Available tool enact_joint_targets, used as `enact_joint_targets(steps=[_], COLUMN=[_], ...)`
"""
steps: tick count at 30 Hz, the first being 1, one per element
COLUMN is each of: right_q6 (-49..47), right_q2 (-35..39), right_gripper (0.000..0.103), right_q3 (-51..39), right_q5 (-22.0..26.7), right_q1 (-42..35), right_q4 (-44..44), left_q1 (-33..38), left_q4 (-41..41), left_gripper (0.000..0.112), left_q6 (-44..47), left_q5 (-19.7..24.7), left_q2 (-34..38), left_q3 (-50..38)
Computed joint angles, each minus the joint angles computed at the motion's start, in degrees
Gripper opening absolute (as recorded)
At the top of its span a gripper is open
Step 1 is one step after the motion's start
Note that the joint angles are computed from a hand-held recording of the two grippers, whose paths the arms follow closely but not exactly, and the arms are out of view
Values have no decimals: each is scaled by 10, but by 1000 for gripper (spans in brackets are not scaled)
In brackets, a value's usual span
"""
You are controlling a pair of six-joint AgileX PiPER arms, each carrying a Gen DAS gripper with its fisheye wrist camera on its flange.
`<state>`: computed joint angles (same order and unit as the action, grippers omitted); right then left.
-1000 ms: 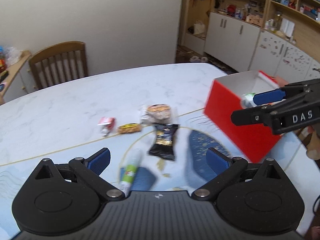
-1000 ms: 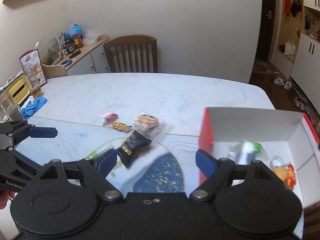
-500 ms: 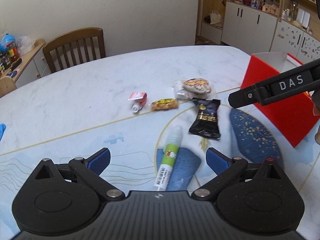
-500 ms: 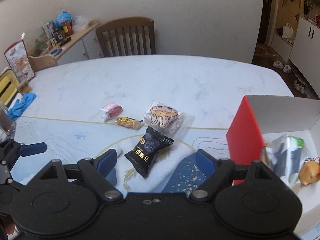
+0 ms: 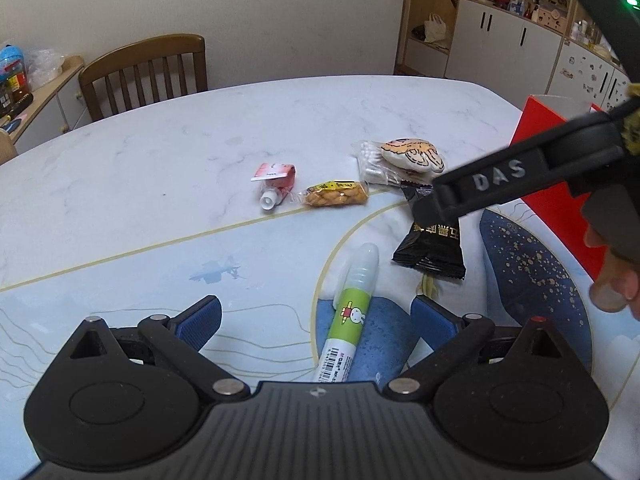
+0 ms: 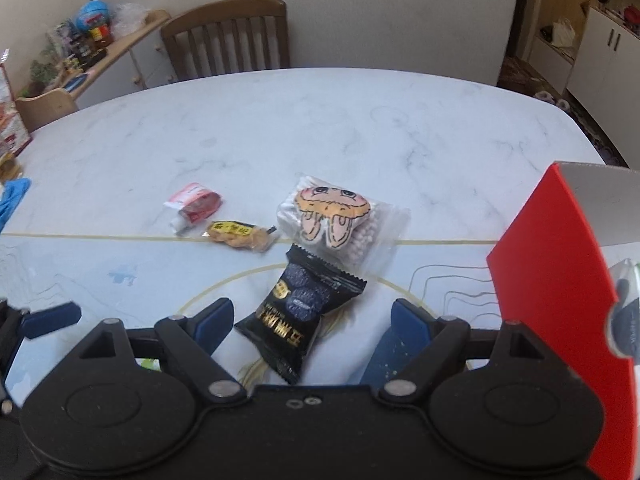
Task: Organize objects
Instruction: 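Grasp the green glue stick with the left tool while the right tool grasps the black candy packet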
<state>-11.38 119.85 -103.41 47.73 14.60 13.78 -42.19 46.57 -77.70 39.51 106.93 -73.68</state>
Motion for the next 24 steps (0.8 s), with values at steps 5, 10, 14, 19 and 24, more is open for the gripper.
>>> enact_joint_targets(steps=[5, 10, 14, 19, 24], right_q6=[38, 72, 95, 100, 97], right_q2=[31, 57, 77, 85, 80], right_gripper=[86, 86, 84, 83, 70], right_q3=[-41, -79, -108, -113, -102], right_q5=[19, 37, 57, 62, 59], right_q1=[7, 20, 25, 29, 33], right_q4=[-16, -37, -44, -53, -58], left_q1=[2, 5, 8, 8, 5], left_q4=[7, 4, -10, -9, -9], left_gripper=[98, 85, 72, 57, 42], left_q6=[-7, -3, 9, 4, 22], left_q5=[-19, -28, -26, -24, -21], left_q2=[7, 16, 22, 23, 29], left_q3=[2, -2, -5, -3, -12])
